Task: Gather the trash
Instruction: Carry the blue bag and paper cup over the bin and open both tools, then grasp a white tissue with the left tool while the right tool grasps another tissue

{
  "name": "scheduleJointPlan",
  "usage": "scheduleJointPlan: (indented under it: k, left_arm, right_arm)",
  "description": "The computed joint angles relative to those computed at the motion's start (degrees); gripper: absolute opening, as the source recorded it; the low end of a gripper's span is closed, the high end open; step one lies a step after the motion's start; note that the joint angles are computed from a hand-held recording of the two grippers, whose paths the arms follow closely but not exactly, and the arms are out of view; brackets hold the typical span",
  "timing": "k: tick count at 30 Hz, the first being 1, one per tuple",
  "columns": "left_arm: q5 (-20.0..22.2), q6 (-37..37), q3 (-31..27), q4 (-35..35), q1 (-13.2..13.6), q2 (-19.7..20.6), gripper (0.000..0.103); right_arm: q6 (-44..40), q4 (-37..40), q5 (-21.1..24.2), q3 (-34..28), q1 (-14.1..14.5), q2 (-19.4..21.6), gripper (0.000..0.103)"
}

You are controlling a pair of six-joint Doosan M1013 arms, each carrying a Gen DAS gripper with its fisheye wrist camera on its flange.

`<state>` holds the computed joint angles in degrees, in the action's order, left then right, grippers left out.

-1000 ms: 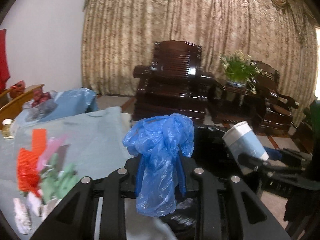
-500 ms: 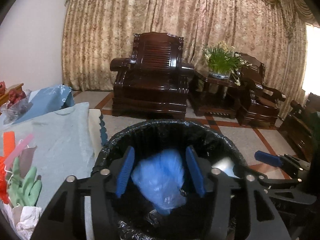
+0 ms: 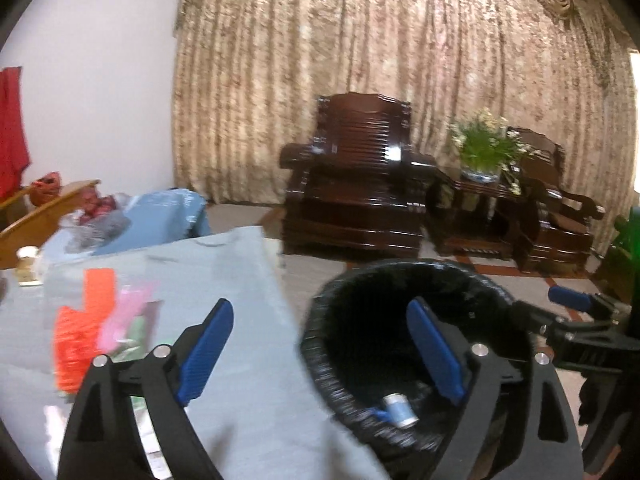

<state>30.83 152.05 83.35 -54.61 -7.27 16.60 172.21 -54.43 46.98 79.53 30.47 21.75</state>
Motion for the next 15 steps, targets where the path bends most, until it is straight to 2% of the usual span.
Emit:
scheduleJointPlan:
  k: [7,15]
  left_arm:
    - [-4.03,-5.01,2.33,4.21,4.07,-1.81,0.087]
    - [-8.85,-14.74,4.10,13.34,8.42,-2.57,0.087]
  right_arm:
    - [-8.61,2.81,-5.71,-6.85,1.70,4.31,0.097]
    - [-22.60,13.69,-9.54,-16.05,3.40,10.77,0.097]
